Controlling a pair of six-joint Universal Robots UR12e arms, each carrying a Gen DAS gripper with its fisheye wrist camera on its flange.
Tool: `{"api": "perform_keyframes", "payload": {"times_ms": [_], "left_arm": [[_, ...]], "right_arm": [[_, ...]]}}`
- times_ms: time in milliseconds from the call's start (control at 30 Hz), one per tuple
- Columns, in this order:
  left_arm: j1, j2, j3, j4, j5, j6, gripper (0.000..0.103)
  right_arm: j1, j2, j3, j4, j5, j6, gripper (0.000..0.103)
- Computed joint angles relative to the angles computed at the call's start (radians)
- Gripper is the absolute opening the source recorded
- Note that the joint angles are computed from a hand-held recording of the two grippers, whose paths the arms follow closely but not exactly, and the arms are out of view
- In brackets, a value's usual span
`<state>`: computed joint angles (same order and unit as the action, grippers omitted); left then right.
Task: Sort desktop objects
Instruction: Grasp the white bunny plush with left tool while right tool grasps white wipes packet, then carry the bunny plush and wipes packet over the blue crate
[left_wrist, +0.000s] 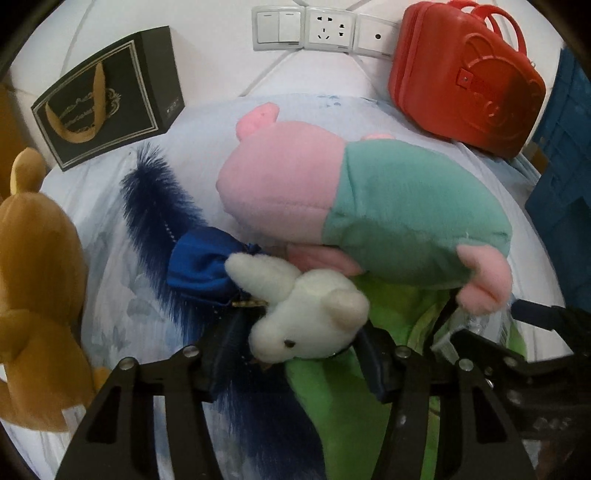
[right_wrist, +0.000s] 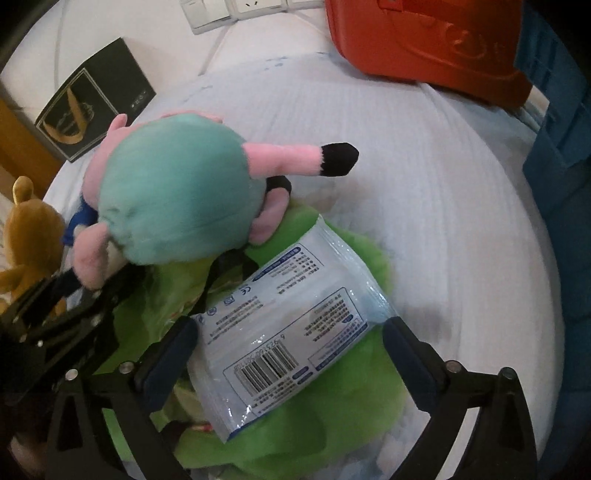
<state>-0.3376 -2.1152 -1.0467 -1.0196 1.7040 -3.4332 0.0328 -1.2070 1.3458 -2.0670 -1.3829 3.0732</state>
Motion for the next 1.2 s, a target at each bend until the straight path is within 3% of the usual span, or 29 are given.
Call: {"api": "perform_keyframes", "payload": {"times_ms": [67, 100, 233, 700, 967, 1200], "left_arm": [[-0.001, 0.004, -0.001, 0.002, 0.0, -0.001, 0.055], [-0.001, 0.005, -0.001, 0.006, 0.001, 0.0, 0.054], [-0.004, 0.022, -0.013, 0.02, 0.006, -0.001, 0.053], [-0.039, 0.131, -0.079, 0.123, 0.081, 0.006, 0.053], [-0.082, 0.216, -0.128, 0.215, 0.172, 0.023, 0.053], [-0.129, 0.285, -0.179, 0.306, 0.206, 0.064, 0.053]], "right_arm": [[0.009, 0.0, 0.001, -0.02, -0.021, -0.021, 0.094], [0.012, 0.0, 0.001, -0.023, -0.021, -0.036, 0.076], [0.018, -0.019, 0.023, -0.042, -0.047, -0.067, 0.07], [0.009, -0.145, 0.09, -0.154, -0.031, -0.096, 0.069], [0.014, -0.264, 0.148, -0.294, -0.008, -0.117, 0.069], [-0.01, -0.391, 0.226, -0.413, -0.024, -0.131, 0.069]]}}
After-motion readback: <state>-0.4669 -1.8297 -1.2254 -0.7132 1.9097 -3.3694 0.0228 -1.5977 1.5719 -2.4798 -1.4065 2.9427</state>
